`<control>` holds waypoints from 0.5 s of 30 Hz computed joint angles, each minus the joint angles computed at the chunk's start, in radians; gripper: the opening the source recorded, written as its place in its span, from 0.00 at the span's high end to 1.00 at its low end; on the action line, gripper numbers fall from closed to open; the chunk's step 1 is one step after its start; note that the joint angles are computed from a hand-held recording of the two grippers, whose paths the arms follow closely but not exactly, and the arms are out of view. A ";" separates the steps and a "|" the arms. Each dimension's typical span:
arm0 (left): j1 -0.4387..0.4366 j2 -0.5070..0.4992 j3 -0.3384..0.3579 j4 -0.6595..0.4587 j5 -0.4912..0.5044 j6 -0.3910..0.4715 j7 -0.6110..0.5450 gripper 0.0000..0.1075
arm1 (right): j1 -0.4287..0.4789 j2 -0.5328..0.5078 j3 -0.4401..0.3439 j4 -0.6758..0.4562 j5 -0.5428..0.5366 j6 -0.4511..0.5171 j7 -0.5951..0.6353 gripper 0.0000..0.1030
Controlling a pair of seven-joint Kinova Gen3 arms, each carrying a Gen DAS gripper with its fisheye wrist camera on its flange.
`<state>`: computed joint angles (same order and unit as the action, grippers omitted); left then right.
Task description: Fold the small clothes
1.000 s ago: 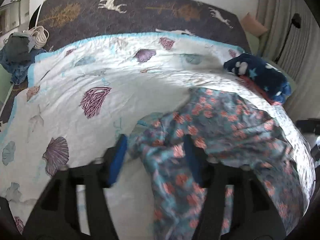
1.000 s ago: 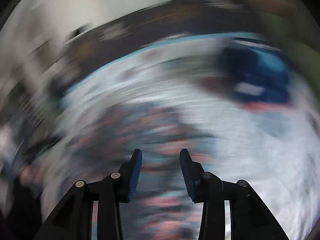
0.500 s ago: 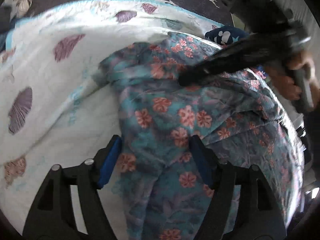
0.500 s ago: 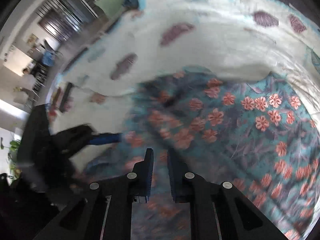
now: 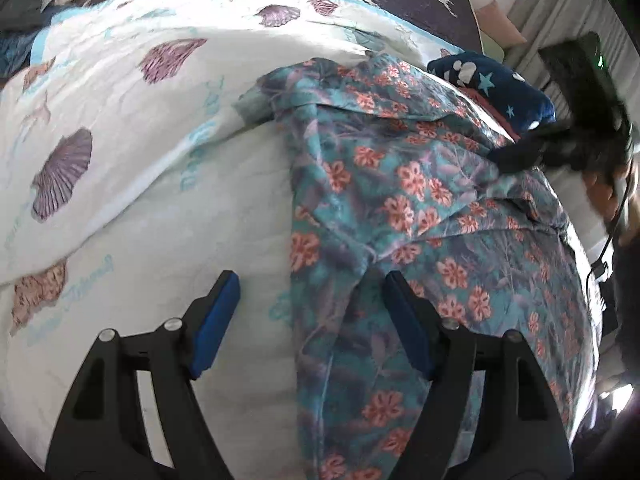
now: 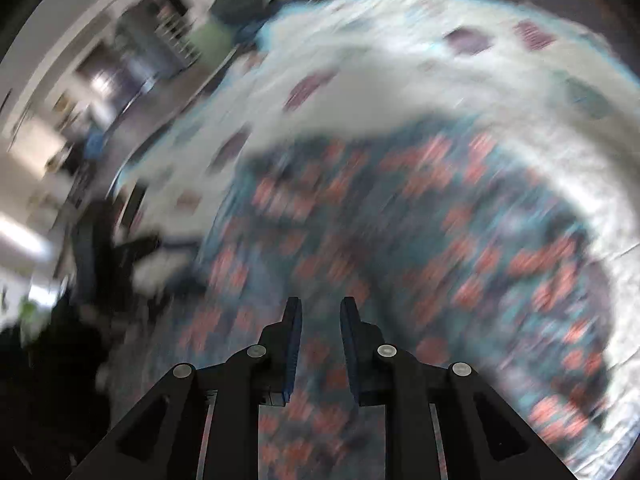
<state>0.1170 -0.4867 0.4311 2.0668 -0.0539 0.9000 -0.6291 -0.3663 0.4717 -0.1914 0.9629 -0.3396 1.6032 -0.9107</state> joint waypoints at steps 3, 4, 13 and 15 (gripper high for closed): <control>-0.023 0.007 0.036 -0.010 -0.016 0.013 0.032 0.29 | -0.097 0.045 0.039 -0.001 -0.001 -0.082 -0.079 0.81; -0.027 0.009 0.045 -0.015 -0.022 0.021 0.042 0.29 | -0.126 0.076 0.067 -0.038 -0.032 -0.097 -0.120 0.81; -0.004 -0.021 0.120 -0.085 -0.035 0.212 0.098 0.30 | -0.242 0.090 0.206 -0.167 -0.037 -0.236 -0.286 0.82; 0.002 -0.034 0.120 -0.086 -0.027 0.227 0.101 0.30 | -0.231 0.051 0.113 -0.131 -0.017 -0.175 -0.205 0.80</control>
